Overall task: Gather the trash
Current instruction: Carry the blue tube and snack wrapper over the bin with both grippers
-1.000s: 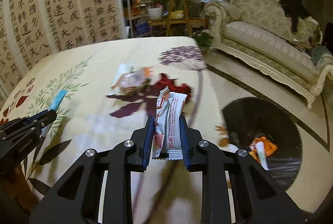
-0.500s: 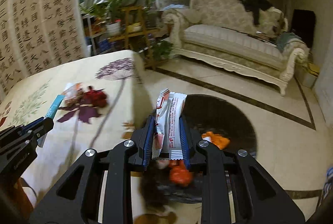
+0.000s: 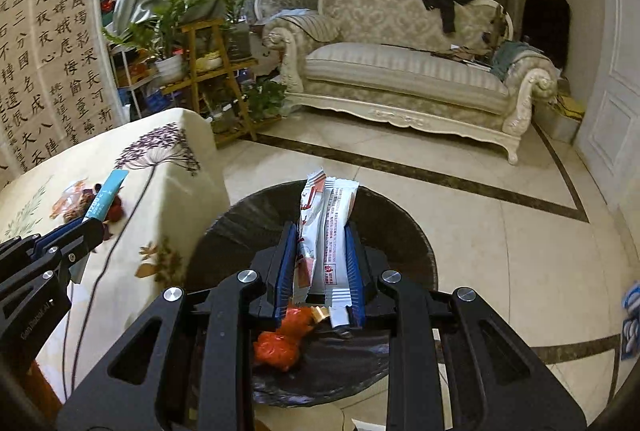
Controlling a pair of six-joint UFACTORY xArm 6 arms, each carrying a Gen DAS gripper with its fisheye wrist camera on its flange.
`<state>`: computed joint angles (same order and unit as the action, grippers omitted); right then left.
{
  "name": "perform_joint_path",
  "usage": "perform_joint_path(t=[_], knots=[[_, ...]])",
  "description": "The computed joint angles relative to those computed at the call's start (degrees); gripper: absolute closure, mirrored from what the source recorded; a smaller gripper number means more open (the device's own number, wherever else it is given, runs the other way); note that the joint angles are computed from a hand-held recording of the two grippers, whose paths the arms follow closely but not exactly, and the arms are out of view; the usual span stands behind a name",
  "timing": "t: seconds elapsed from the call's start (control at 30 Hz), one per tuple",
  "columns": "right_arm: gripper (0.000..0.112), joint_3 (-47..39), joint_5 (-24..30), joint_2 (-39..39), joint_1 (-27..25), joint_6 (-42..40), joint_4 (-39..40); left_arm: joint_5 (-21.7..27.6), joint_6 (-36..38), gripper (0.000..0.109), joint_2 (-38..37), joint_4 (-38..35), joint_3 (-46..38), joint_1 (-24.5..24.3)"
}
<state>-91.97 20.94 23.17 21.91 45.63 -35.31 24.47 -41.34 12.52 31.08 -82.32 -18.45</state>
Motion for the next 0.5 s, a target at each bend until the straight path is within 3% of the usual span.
perform_joint_path(t=[0.5], knots=[[0.088,-4.5,0.7,4.7,-2.1,-4.7,5.7,5.5,4.2,0.09,10.8,-2.3,-13.6,-2.0]])
